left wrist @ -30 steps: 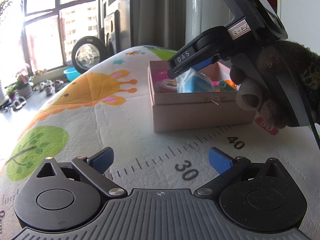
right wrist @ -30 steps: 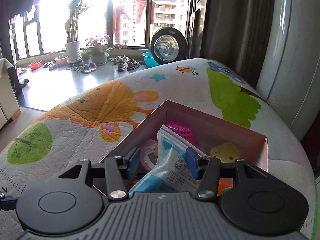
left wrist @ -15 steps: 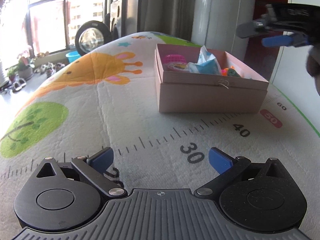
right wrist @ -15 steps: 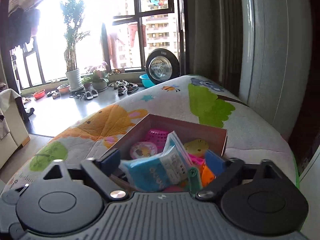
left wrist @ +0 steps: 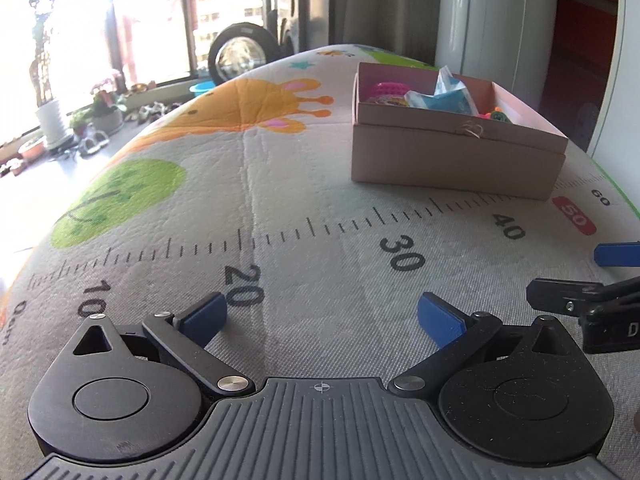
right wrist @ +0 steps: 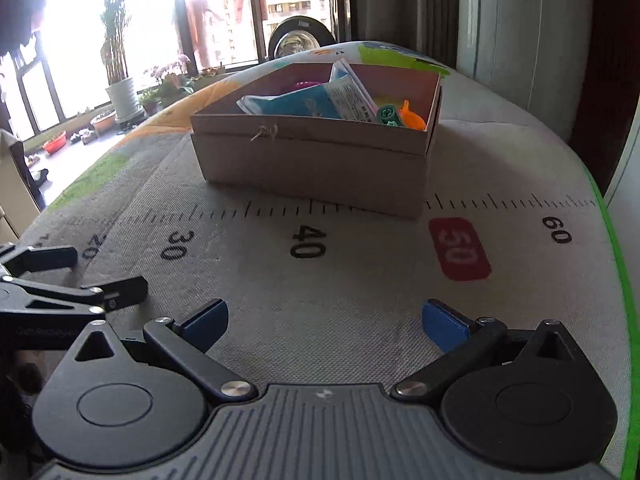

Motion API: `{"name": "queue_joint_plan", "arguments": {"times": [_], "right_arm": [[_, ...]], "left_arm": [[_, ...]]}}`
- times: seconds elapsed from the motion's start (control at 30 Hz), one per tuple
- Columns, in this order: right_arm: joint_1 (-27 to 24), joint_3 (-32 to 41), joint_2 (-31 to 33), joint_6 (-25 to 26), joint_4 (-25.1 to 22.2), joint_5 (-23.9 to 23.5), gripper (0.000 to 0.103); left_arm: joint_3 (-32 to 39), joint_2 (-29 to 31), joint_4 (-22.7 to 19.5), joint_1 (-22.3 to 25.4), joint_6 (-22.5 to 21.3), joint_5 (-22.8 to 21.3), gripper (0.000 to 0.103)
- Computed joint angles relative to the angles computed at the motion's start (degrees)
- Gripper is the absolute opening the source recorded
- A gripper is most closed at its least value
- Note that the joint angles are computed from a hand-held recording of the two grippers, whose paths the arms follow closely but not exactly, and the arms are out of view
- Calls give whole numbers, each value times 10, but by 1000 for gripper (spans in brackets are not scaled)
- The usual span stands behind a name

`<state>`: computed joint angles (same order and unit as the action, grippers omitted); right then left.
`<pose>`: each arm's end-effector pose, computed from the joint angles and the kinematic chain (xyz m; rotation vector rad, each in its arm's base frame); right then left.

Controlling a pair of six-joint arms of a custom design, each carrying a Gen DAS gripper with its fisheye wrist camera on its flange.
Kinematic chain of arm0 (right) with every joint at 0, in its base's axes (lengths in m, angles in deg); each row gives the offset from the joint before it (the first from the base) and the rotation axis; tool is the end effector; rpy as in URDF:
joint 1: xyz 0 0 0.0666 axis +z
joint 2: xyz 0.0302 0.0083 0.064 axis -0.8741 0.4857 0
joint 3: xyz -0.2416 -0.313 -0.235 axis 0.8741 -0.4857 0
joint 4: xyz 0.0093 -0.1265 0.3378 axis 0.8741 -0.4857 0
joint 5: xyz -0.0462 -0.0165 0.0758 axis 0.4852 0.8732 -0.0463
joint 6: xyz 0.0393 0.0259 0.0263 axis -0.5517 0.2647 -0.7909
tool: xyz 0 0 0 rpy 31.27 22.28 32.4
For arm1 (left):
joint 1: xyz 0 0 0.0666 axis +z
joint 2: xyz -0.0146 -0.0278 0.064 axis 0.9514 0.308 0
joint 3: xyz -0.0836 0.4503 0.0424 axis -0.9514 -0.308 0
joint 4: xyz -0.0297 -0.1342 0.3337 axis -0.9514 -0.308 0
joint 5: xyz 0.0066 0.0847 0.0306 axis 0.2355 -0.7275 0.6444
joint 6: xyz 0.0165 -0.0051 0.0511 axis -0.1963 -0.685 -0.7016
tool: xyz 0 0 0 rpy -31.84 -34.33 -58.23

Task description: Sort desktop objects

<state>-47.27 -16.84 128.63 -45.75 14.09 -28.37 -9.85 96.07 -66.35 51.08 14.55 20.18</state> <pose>0.4287 0.0979 0.2886 0.0421 2.3266 0.0335 0.4502 -0.1711 0.2986 0.3494 2.2824 -0.1409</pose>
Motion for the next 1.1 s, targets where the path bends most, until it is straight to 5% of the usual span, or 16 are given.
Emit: {"name": "queue_joint_plan", "arguments": {"times": [0.13,0.33,1.1], "right_arm": [[1,5,9,16,1,15,103],[-4,-34,4,34,77,5,103],[-3,-33,4,36,73,8,103]], "left_arm": [[-1,1,6,2,-2,5,103],[-3,1,9,3,-3,5,103],[-3,1,11,3,-4,5,103]]}}
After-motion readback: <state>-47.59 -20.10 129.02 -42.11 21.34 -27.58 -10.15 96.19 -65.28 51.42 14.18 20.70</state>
